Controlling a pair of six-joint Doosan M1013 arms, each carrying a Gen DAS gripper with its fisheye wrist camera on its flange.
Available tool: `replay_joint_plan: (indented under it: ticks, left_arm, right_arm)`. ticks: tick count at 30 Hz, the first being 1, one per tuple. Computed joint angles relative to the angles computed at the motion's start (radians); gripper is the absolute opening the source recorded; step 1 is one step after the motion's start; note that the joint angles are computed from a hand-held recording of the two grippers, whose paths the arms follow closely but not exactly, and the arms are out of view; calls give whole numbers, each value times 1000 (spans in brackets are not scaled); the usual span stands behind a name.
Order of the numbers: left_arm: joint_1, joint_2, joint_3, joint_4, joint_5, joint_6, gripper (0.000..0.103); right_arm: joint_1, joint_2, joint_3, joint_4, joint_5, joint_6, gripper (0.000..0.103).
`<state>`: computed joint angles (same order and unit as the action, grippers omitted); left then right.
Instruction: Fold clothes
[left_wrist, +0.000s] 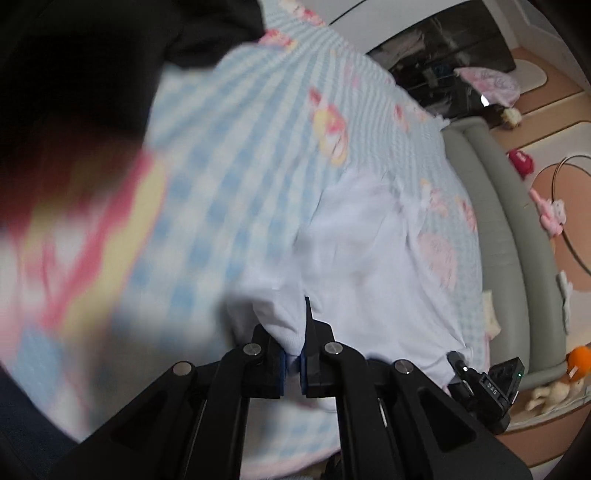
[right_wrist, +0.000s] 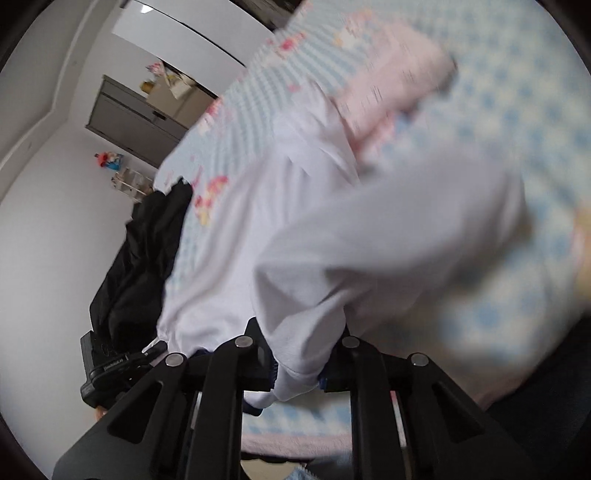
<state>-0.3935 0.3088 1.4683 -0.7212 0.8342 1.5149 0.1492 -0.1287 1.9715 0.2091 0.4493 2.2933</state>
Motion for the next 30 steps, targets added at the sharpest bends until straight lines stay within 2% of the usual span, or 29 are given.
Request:
replay_joint_plan:
  ticks: [4, 5, 7, 8, 10, 13, 15, 17, 20, 23, 27, 28, 30]
  left_arm:
    - [-9, 106, -306, 109, 32, -65, 4]
    - [-13, 115, -375, 123, 18, -66, 4]
    - [-18, 89, -451, 82, -97, 32, 4]
    - [-16, 72, -463, 62, -137, 68, 4]
    - [-12, 38, -479, 22, -206, 132, 5]
    - [7, -10, -447, -40, -233, 192, 5]
    - [17, -35, -382, -73, -232, 203, 5]
    - [27, -53, -311, -77, -216, 193, 5]
    - [30, -54, -200, -11, -175, 86, 5]
    - [26, -45, -82, 59, -144, -22, 5]
    - [33, 26, 9, 108, -10, -178, 5]
    - [31, 36, 22, 134, 7, -205, 6]
    - [33, 27, 63, 101, -17, -177, 7]
  right_arm:
    - [-102, 92, -227, 123, 75, -265, 14]
    - [-123, 118, -291, 152, 92, -326, 14]
    - [-118, 121, -387, 120, 50, -382, 14]
    - [-110, 113, -428, 121, 3, -434, 14]
    - [-83, 89, -474, 43, -93, -439, 14]
    - [-46, 62, -504, -168, -122, -282, 15]
    - [-32, 45, -476, -210, -126, -233, 16]
    - [-30, 35, -428, -147, -104, -240, 19]
    - [-34, 39, -337, -10, -45, -254, 19]
    - [-35, 56, -228, 5, 45, -195, 23]
    - [-44, 128, -131, 78, 181, -137, 23]
    - [-51, 140, -106, 121, 196, -140, 23]
    - [-54, 128, -56, 171, 161, -138, 23]
